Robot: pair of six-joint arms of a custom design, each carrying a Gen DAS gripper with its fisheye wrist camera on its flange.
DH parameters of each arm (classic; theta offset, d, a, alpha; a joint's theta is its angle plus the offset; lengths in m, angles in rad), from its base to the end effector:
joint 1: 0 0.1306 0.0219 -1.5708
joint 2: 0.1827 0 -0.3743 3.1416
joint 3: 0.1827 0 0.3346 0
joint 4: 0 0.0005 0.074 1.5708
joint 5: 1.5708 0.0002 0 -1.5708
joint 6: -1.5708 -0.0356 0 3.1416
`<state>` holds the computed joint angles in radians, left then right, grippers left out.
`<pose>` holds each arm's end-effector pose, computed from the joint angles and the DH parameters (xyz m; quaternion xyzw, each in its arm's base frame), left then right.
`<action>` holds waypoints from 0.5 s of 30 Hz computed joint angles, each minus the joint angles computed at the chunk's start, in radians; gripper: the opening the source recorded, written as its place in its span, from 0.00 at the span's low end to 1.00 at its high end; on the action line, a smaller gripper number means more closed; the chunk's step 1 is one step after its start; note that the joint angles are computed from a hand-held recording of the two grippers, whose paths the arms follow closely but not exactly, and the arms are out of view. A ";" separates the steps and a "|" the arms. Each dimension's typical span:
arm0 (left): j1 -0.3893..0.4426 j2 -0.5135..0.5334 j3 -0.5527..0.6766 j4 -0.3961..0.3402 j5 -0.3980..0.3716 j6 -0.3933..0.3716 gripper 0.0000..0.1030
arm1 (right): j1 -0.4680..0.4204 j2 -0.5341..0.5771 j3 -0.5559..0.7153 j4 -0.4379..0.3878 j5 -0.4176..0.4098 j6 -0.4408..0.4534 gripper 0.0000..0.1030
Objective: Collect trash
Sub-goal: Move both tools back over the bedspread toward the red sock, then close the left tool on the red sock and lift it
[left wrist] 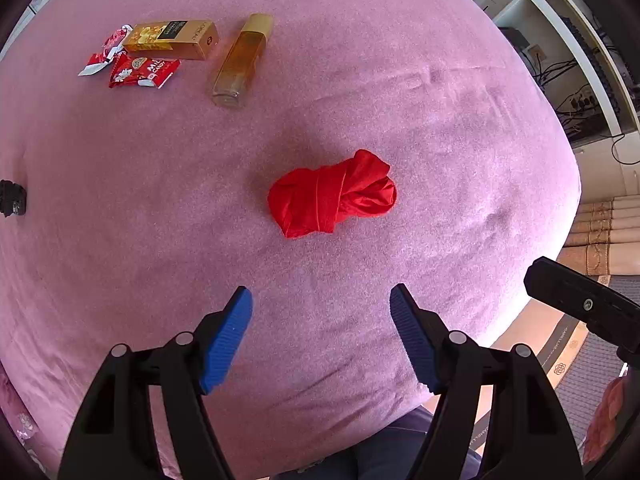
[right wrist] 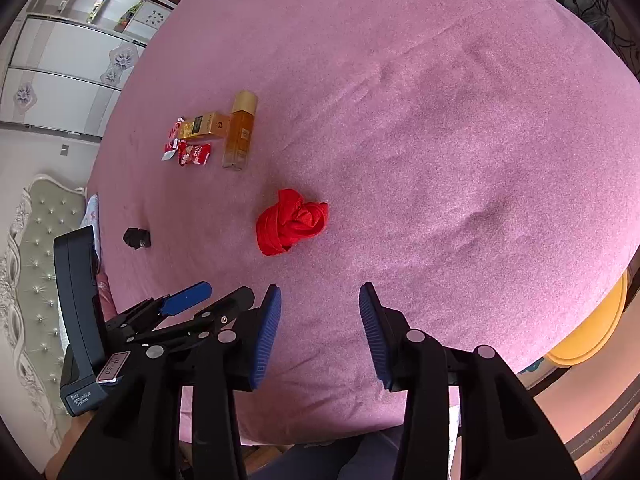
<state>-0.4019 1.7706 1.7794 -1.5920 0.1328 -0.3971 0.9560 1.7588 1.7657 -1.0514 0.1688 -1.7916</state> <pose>0.4532 -0.1983 0.3715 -0.3877 -0.9194 0.0663 0.0064 0.3206 0.4429 0.3874 0.4104 0.8705 0.2382 0.1306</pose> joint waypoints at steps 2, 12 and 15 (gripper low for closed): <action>-0.014 0.041 0.035 -0.006 -0.004 0.016 0.69 | -0.026 -0.003 -0.018 0.019 -0.021 0.022 0.39; -0.064 0.215 0.166 -0.015 -0.055 0.038 0.69 | -0.126 -0.012 -0.131 0.145 -0.134 0.077 0.40; -0.076 0.235 0.156 0.008 -0.080 0.015 0.73 | -0.142 -0.010 -0.160 0.173 -0.163 0.074 0.40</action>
